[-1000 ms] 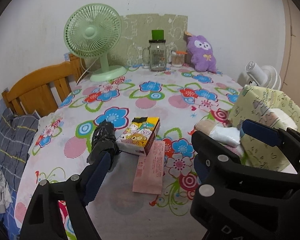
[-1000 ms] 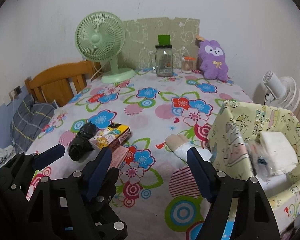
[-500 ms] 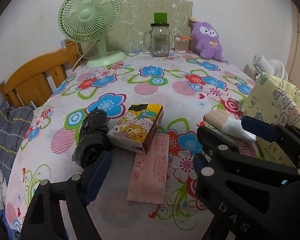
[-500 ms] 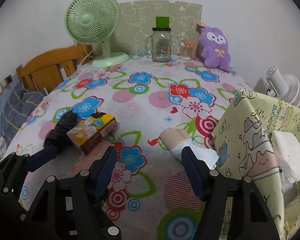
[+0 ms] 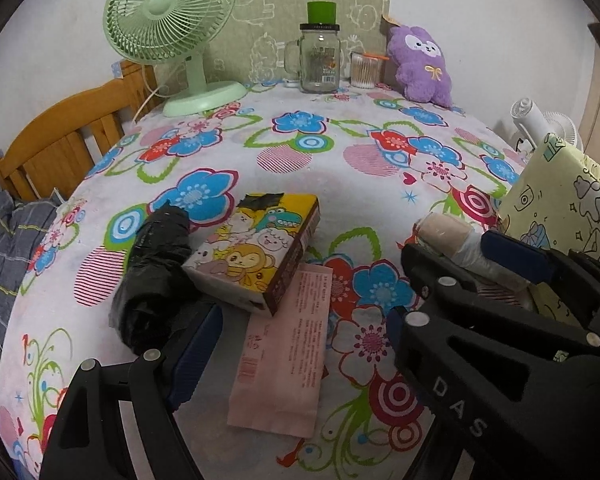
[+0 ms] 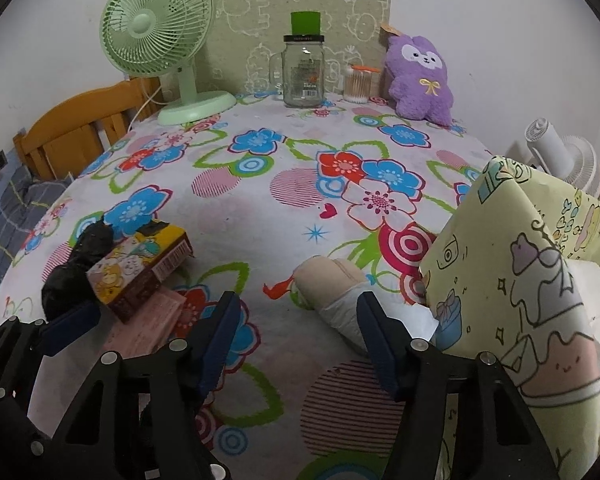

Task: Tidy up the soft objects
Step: 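Grasp the pink paper packet with the left tool while the right tool grasps the beige cloth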

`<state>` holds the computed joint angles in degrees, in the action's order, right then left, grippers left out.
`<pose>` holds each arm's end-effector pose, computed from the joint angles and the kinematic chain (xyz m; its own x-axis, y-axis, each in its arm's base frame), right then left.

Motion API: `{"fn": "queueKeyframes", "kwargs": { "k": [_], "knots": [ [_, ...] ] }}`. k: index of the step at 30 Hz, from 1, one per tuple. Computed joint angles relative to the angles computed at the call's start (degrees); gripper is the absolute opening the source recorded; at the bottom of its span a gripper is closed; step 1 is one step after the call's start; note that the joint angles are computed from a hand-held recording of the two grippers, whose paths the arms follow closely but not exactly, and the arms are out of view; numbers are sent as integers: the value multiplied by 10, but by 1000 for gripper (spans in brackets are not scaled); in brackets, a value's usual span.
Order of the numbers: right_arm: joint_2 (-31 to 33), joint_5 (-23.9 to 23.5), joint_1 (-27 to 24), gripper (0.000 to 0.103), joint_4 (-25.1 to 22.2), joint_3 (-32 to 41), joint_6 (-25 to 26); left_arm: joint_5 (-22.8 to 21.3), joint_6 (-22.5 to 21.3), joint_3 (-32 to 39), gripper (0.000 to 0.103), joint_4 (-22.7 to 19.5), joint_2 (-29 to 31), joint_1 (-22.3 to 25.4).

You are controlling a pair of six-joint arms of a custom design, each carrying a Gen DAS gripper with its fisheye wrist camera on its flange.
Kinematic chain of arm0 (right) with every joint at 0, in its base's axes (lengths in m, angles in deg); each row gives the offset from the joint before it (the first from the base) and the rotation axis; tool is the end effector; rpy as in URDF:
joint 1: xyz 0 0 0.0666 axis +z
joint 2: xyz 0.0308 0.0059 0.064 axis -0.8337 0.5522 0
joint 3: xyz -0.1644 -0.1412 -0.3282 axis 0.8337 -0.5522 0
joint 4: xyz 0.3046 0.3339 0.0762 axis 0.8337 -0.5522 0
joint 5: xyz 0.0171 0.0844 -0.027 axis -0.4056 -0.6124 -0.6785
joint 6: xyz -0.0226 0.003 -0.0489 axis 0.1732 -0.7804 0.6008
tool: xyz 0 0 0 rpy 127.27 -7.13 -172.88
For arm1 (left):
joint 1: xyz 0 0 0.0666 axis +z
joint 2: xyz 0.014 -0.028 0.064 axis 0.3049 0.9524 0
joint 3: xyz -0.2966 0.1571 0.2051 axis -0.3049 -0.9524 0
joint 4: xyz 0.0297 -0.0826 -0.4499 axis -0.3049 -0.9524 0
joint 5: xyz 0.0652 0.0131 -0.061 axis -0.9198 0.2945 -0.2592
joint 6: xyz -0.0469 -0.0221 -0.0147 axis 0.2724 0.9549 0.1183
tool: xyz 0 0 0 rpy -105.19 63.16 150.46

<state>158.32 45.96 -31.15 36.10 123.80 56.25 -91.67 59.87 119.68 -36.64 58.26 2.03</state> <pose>0.5287 0.2423 0.2442 -0.6917 -0.1245 -0.7114 -0.1753 0.9845 -0.0018 0.4951 -0.1342 0.2672 -0.7592 0.0173 -0.6506 0.0299 0.9995 -0.0083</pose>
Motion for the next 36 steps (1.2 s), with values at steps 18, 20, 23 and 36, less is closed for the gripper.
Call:
{"fn": "queueKeyframes", "kwargs": {
  "k": [18,20,23,36],
  "knots": [
    [14,-52,-2,14,-49,21,12,16,3,-3,79,-5,-1,-1],
    [12,-58,-2,13,-50,19,13,17,5,-5,78,-6,-4,-2],
    [7,-49,1,13,-49,17,15,17,6,-8,78,-2,-9,-2],
    [6,20,4,52,-52,22,23,30,8,-3,55,-2,-4,-3]
  ]
}}
